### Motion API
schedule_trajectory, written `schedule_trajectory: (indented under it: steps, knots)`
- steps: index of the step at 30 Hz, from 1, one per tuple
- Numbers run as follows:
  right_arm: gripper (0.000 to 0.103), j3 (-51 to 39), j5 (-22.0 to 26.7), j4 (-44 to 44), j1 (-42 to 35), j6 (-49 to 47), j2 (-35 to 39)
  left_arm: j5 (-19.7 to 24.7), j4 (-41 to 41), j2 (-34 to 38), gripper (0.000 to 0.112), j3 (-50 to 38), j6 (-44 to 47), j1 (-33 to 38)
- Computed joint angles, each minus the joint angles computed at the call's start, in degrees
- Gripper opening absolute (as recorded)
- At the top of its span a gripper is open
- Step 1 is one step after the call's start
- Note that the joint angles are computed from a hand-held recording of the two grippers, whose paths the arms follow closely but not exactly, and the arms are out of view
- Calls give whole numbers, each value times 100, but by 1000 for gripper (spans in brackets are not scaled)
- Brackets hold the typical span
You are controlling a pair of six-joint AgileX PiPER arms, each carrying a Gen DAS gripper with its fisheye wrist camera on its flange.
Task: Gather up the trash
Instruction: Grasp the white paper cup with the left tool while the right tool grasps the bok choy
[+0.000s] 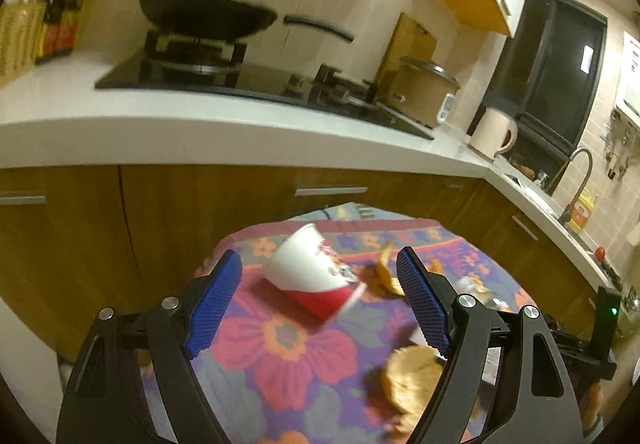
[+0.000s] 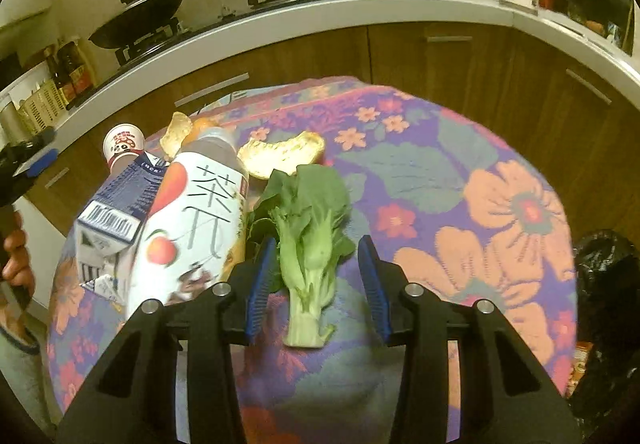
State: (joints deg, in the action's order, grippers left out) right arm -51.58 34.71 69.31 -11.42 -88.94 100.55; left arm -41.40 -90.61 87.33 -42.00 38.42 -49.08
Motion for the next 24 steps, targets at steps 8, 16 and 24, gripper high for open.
schedule_trajectory:
  steps: [8,16,24]
  knots:
    - [39,-448,361,-589,4,678,367,1733,2061,518,78,-127,-1268,1539]
    - [39,-705,463,-1012,76,1196,561,2753,3020,846,50,-360,-1806,1830]
    - [30,-516,276,-912,149,961,427,2774,1269,893,23,-430,-90,1078]
